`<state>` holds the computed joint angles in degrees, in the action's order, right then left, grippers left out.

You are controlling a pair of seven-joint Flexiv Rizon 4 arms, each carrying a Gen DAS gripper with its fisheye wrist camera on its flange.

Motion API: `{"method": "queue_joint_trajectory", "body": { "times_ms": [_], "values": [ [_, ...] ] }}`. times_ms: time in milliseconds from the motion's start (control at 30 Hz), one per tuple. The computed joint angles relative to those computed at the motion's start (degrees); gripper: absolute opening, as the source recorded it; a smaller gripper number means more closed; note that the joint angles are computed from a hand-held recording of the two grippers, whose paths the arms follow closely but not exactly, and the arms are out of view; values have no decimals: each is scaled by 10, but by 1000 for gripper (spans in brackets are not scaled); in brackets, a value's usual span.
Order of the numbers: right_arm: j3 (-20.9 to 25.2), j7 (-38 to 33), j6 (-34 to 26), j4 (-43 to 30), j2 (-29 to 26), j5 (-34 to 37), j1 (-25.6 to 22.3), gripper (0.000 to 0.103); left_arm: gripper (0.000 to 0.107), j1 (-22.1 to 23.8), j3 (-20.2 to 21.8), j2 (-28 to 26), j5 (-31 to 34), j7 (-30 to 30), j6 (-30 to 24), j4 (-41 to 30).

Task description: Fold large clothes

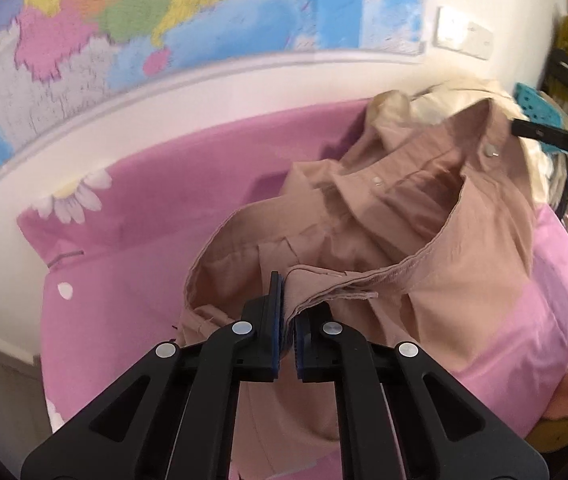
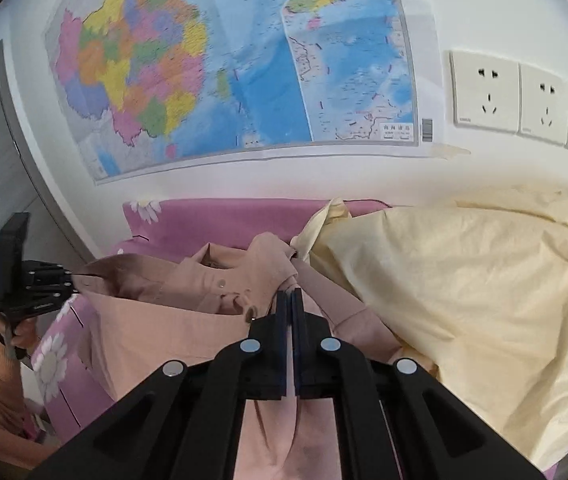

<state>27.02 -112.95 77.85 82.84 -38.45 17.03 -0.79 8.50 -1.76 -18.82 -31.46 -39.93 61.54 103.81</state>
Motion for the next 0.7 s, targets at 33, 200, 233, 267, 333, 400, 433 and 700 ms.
{"method": "queue_joint_trajectory", "body": {
  "times_ms": [33, 200, 233, 267, 333, 400, 433, 700],
  "values": [
    [-10, 12, 8, 0, -2, 0, 7, 2, 6, -7, 9, -14, 22, -23, -10, -18],
    [-46, 64, -41, -33, -26, -11, 26, 5, 10, -18, 25, -51, 84, -96, -48, -68],
    [-60, 76, -37, -28, -26, -17, 36, 13, 10, -19, 29, -60, 97, -112, -58, -79],
    [-55, 76, -38, -26, -27, -17, 33, 24, 11, -20, 31, -63, 106, -122, -63, -84],
    [-36, 57, -14, -11, -23, -9, 22, 73, 12, -15, 27, -69, 113, -128, -68, -89],
    [-54, 51, 27, 17, -13, -29, 40, 74, 14, -9, 23, -71, 112, -131, -71, -92],
    [-84, 65, 39, 31, -7, -52, 64, 74, 15, -8, 23, -72, 113, -133, -72, -94],
    [-134, 134, 13, 32, -19, -157, 105, 3, 27, 1, 18, -73, 113, -141, -80, -102]
  ]
}}
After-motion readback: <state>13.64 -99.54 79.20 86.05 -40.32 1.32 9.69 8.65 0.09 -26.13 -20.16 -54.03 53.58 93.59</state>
